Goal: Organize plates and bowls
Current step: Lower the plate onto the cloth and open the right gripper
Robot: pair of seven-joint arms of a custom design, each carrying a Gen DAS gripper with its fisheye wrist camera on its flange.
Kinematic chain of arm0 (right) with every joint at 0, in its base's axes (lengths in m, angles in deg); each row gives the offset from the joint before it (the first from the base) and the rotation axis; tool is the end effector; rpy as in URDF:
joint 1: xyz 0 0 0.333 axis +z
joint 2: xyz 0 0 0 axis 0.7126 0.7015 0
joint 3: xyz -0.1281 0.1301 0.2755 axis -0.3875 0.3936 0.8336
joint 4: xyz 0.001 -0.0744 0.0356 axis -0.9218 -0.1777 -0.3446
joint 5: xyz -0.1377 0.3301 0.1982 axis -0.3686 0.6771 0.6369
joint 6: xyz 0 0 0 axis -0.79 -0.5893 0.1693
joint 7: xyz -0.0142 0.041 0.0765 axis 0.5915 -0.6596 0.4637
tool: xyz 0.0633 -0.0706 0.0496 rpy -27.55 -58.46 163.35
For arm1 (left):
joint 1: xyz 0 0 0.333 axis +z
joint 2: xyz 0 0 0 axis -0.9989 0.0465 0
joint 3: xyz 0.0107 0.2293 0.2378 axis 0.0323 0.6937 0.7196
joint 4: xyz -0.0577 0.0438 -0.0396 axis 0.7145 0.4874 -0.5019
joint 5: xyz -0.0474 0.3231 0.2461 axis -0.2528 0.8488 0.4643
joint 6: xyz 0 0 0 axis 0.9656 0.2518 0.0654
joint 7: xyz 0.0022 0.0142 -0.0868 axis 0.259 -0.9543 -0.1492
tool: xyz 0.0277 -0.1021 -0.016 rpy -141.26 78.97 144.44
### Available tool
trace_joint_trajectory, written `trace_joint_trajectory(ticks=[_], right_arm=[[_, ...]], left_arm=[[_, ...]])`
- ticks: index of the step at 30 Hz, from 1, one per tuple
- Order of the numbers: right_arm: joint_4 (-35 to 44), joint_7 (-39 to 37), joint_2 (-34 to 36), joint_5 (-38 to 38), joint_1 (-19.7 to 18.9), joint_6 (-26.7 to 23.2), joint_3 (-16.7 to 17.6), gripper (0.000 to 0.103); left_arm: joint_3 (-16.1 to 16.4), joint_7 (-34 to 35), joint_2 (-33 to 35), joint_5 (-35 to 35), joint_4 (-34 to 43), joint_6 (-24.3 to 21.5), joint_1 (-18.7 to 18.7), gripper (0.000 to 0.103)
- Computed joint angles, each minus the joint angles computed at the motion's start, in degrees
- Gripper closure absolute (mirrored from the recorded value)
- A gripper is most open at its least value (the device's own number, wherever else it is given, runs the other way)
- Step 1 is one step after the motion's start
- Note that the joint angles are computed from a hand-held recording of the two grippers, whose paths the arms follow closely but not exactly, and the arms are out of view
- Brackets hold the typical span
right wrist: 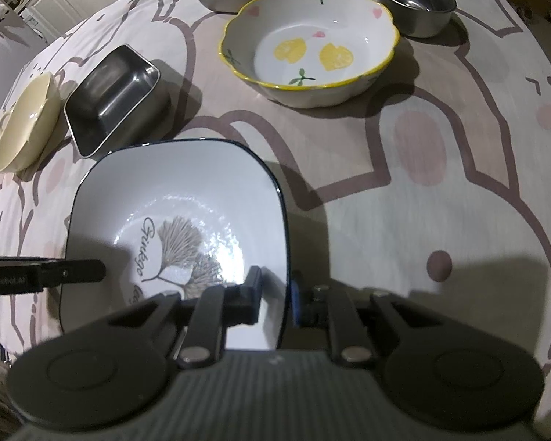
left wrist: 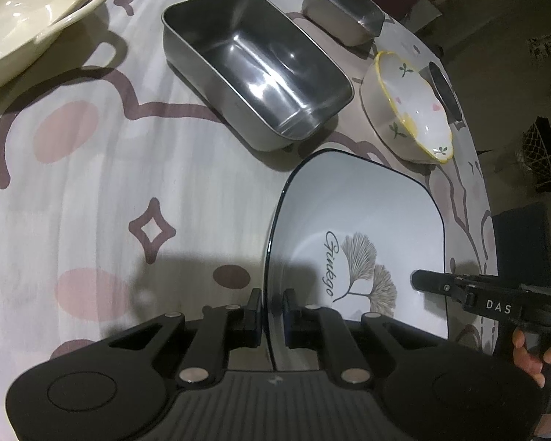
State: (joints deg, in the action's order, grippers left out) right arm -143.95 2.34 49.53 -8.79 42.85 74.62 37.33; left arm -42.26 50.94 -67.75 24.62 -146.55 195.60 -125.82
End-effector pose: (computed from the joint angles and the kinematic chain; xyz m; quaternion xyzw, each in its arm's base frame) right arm 0.5819 -0.0421 0.2710 -0.8669 0.4712 0.0108 0.1621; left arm 0.3061 -0.1889 0.3286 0.8336 -0.4879 0.2558 0.0405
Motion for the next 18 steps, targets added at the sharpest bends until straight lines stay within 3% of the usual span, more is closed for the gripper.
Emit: trace_joint_trajectory(ticks=[5,12,16,18], right_arm=[[0.0,0.2,0.0,0.0,0.0,-0.2,0.0,0.084],[-0.2,0.3,-0.1,-0.2,0.1,0.0,0.0,0.084],[-0.2,0.9,-0.2,-0.8,0.2,-0.3,-0.2,0.084],[-0.3,1.1,-0.3,-1.0,0.2,-0.5,-0.2,0.083]], left_arm=[[1.0,0.9,0.1,-0.2,0.1,-0.1,-0.8,0.092],[-2.5,0.7,-0.2,1.5,0.6,-1.5,2.7,0.089],[-2.7,0.9,-0.4,1.7,0.5,-2.0,2.9,0.088],[-2.8,1.1,-0.4,1.7,0.6,-2.1,2.9,0.082]])
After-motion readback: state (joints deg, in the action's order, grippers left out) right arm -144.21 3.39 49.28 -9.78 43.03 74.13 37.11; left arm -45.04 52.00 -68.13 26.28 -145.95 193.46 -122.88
